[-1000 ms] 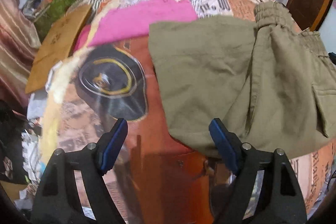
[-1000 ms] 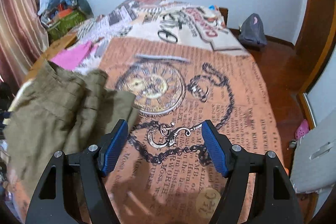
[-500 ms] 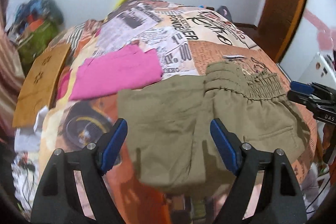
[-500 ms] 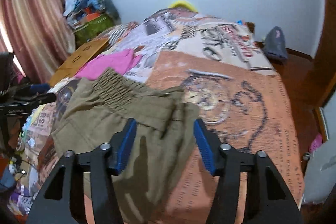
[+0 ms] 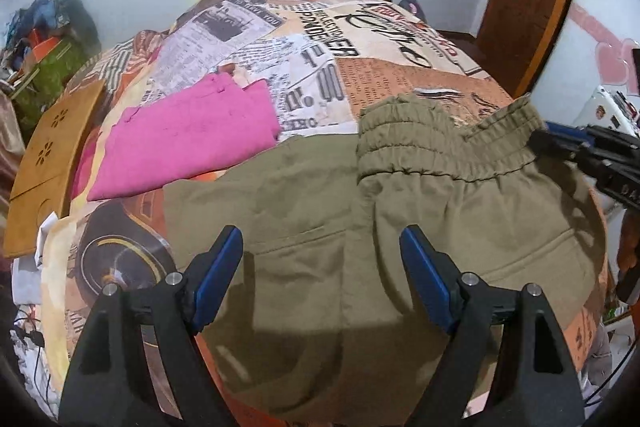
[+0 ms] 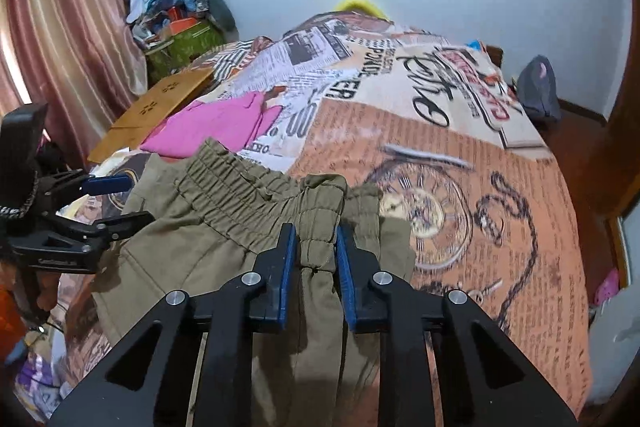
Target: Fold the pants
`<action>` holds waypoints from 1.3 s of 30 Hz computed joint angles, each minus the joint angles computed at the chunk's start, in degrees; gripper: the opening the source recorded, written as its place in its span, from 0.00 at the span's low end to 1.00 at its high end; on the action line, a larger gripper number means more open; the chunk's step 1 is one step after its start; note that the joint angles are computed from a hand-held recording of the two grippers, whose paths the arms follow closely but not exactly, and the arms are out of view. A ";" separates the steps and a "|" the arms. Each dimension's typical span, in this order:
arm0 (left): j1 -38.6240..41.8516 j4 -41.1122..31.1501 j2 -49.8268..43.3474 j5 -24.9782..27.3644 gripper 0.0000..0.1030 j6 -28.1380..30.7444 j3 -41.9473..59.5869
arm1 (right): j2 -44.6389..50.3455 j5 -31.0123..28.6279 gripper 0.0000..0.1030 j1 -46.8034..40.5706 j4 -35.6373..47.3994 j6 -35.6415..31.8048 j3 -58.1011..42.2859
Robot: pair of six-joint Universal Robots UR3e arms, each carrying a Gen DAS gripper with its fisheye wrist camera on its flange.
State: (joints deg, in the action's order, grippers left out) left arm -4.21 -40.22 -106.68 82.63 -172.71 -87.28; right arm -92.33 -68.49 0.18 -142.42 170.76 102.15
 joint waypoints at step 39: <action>-0.28 3.34 7.93 10.69 0.85 2.62 -11.33 | -10.19 -7.40 0.38 -2.75 6.06 -3.51 10.19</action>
State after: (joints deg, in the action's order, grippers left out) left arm -4.49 -36.88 -98.76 93.32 -170.09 -98.61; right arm -102.52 -75.89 -2.57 -136.36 167.25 112.34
